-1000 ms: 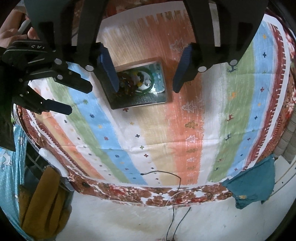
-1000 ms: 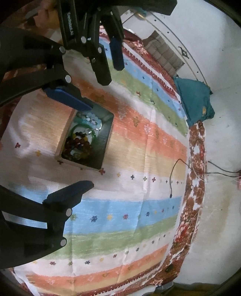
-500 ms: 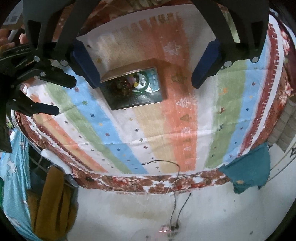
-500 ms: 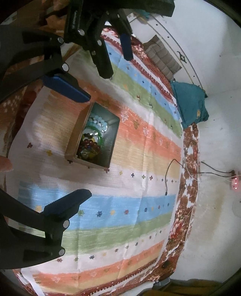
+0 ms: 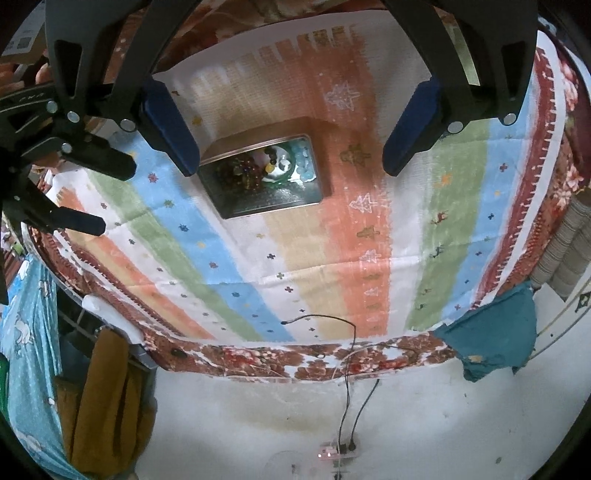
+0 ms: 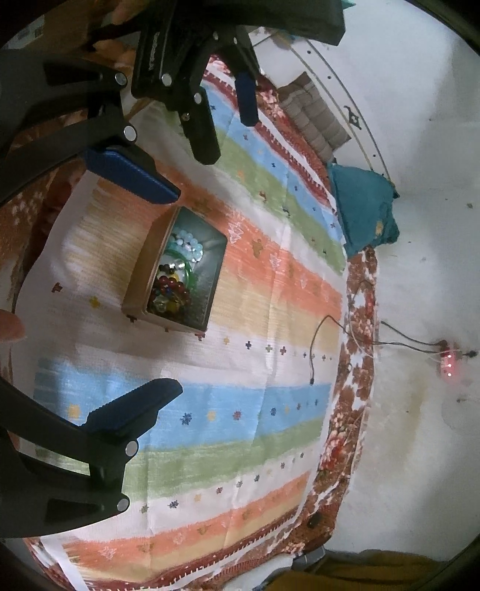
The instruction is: Organize jewelry
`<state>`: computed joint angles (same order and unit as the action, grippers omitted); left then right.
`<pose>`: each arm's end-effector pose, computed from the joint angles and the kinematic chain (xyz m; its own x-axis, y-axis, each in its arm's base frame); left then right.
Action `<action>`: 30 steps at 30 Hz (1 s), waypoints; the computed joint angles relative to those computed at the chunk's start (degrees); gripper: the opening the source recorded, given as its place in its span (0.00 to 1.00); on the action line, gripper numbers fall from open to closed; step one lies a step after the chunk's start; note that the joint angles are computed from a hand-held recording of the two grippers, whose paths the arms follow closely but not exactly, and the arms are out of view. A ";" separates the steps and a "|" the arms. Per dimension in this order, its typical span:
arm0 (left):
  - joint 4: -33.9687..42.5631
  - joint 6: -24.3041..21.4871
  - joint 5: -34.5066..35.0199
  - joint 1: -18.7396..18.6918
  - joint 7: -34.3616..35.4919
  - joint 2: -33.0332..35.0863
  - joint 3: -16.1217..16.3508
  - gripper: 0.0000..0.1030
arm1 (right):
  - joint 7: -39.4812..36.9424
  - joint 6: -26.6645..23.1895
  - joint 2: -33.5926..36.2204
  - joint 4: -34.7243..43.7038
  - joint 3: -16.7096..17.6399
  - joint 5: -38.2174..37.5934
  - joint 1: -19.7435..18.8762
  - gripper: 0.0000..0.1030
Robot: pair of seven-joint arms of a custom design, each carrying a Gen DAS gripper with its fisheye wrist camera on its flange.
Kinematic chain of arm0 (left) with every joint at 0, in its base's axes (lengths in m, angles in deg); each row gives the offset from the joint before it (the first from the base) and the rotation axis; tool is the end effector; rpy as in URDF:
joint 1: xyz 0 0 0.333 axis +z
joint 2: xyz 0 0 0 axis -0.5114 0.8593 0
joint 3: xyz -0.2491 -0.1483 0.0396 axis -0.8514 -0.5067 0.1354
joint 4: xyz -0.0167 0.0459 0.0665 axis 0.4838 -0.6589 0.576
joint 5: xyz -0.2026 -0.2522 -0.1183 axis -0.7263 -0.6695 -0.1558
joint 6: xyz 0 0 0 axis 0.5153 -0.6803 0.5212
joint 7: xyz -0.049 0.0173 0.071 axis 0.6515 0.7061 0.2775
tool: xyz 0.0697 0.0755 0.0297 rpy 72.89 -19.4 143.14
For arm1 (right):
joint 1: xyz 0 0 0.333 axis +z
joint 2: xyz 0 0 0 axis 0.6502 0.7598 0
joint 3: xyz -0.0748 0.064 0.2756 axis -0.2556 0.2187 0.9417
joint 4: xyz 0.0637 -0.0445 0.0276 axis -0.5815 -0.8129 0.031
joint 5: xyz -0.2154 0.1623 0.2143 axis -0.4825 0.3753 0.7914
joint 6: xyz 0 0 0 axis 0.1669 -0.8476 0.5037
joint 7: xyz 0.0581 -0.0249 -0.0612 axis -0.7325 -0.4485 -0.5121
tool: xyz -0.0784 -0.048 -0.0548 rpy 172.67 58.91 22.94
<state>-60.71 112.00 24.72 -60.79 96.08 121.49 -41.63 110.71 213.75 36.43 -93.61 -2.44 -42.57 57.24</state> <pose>0.5945 -0.3674 0.6297 -0.1417 -0.9867 0.0796 -0.7191 0.0473 -0.6933 0.6030 0.2097 0.6432 0.4492 -0.8917 -0.0564 -0.6486 -0.2820 -0.7070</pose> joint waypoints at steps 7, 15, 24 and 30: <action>-7.22 4.79 2.89 0.06 -2.44 -3.93 0.18 0.94 | -0.47 2.41 -1.54 -2.61 0.17 1.19 -0.34 0.93; -11.66 8.22 5.36 0.50 -4.55 -6.29 -0.28 0.94 | -1.85 6.33 -3.19 -5.76 0.35 0.35 0.15 0.93; -17.07 12.56 8.08 0.86 -6.39 -9.15 -0.73 0.94 | -4.52 10.02 -5.14 -9.05 0.94 3.15 -0.38 0.93; -19.54 14.58 9.76 1.04 -7.31 -10.52 -0.95 0.94 | -5.18 12.24 -5.99 -10.66 0.96 3.56 -0.24 0.93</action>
